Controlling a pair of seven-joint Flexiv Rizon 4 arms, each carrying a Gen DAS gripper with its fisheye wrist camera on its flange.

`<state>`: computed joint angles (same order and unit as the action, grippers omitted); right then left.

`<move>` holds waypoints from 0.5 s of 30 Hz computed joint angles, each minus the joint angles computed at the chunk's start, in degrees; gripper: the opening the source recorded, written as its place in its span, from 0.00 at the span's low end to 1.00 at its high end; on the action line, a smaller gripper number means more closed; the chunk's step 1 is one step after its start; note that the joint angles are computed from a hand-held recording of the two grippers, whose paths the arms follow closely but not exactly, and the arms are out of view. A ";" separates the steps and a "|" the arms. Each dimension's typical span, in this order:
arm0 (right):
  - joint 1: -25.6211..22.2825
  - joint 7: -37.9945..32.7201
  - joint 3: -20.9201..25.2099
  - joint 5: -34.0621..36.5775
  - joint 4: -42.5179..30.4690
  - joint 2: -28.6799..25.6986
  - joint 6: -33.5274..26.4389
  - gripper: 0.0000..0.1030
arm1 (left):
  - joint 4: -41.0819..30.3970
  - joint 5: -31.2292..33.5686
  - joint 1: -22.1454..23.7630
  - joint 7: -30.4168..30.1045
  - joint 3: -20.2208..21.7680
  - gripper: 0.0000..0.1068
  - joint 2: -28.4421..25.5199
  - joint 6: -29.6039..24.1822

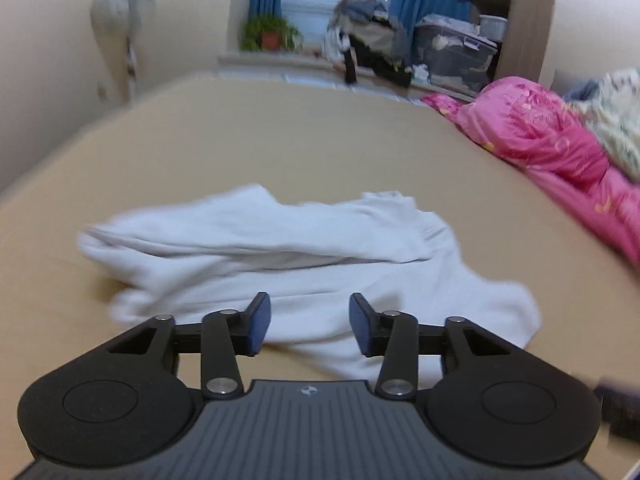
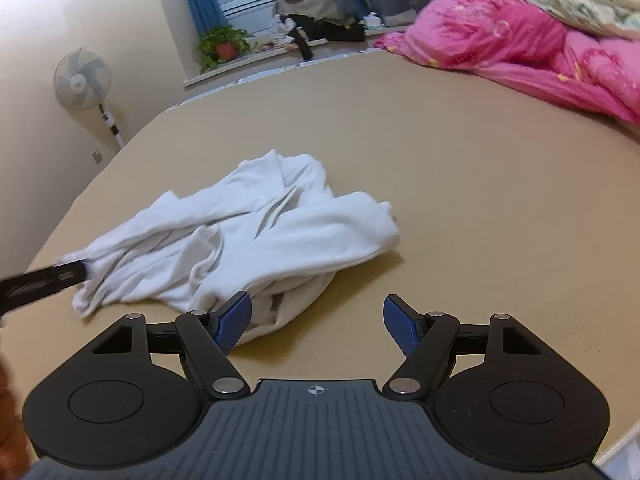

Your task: Fold small clothes

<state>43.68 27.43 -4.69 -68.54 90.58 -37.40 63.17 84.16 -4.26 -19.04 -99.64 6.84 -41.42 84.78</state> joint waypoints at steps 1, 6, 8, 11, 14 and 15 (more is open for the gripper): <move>-0.24 0.71 -0.27 -0.38 0.08 -0.03 0.69 0.73 | -4.02 -0.53 -0.26 -2.20 -0.15 0.52 -2.32 -2.60; -1.39 1.70 -0.46 -0.47 0.22 -0.43 3.42 0.73 | -17.96 -5.86 -2.15 -0.79 0.61 0.70 -11.18 -12.59; -1.46 1.35 -0.47 0.05 0.32 -0.47 3.73 0.73 | -24.60 -5.13 -6.26 -1.09 8.63 0.07 -14.81 -20.91; -1.20 1.93 -0.89 0.20 0.68 -0.21 3.50 0.73 | -20.60 -0.89 -4.98 0.71 7.47 0.02 -12.39 -19.32; -1.19 2.50 -0.92 0.47 1.01 0.10 3.13 0.73 | -6.61 20.37 6.05 -11.15 -4.57 0.02 -1.23 -8.47; -1.14 2.73 -0.93 0.42 1.11 0.22 3.01 0.73 | -1.94 24.80 10.05 -14.65 -8.26 0.02 2.51 -6.93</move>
<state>42.54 30.16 -5.62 -68.12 91.69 -37.18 66.19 82.22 20.54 -8.99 -114.30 -1.42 -38.92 77.85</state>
